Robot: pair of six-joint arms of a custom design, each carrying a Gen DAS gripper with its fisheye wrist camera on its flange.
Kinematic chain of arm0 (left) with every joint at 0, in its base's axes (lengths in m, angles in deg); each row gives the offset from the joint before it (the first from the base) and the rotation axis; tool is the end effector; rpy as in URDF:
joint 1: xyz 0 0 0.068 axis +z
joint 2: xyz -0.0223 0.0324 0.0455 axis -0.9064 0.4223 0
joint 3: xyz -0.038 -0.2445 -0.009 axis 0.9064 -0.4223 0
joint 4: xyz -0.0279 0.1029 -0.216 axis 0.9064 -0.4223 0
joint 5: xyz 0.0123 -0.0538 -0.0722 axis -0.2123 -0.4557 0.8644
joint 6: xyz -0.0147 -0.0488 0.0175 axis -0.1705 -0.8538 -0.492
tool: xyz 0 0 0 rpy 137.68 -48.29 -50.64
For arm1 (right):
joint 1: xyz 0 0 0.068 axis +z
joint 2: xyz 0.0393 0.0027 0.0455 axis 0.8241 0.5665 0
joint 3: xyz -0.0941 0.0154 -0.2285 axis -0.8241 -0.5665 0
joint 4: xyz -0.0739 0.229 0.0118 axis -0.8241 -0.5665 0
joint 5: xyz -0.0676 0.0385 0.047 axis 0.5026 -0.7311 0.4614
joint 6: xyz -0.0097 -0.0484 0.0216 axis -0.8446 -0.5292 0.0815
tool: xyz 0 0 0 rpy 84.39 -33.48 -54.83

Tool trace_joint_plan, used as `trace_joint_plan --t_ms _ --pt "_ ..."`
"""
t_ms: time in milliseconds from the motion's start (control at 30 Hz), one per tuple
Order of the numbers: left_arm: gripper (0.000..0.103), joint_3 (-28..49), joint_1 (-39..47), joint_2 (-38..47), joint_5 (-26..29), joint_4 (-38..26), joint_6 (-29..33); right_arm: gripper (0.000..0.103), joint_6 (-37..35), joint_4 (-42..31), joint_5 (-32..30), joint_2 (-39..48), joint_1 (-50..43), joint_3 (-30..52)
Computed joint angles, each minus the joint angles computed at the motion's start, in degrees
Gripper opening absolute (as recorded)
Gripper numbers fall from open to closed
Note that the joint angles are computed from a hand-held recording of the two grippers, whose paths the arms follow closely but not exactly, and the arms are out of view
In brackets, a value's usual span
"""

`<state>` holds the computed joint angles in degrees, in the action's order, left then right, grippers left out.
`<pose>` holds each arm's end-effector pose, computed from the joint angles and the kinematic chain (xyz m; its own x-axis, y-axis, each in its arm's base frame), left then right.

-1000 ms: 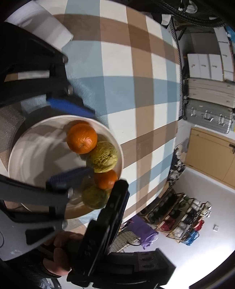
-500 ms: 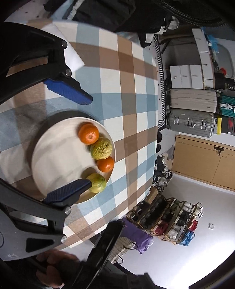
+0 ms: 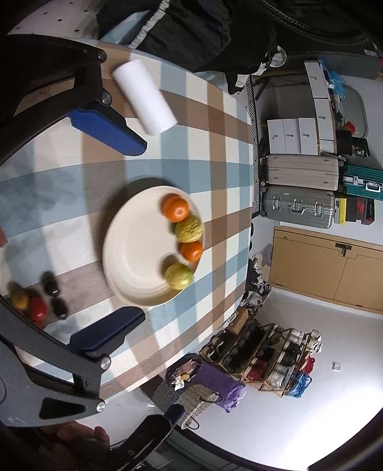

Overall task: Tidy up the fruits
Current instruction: 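Withdraw both tools from the plate toward the remaining plums and tomatoes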

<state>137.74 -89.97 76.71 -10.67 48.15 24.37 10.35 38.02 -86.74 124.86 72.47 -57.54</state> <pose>0.2428 -0.1138 0.2381 -0.6757 0.0583 -0.7349 0.2873 0.9389 -0.1897 0.1888 0.0590 0.2272 -0.5059 0.1403 -0.8511 -0.1866 0.9455 0.2667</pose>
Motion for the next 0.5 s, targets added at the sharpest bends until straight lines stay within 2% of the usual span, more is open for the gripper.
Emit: trace_joint_plan --t_ms 233,367,500 --pt "0.102 -9.8 -6.5 -11.7 -2.6 -3.0 -3.4 0.103 3.1 -10.0 13.9 -16.8 11.6 -7.5" --pt "0.102 -13.7 -10.0 -14.9 -4.6 -4.0 -5.9 0.103 6.6 -15.7 21.3 -21.8 19.1 -10.4" --pt "0.102 -17.0 -11.9 -16.5 -5.1 -3.8 -7.3 0.103 10.9 -19.1 24.3 -24.6 23.4 -12.8"
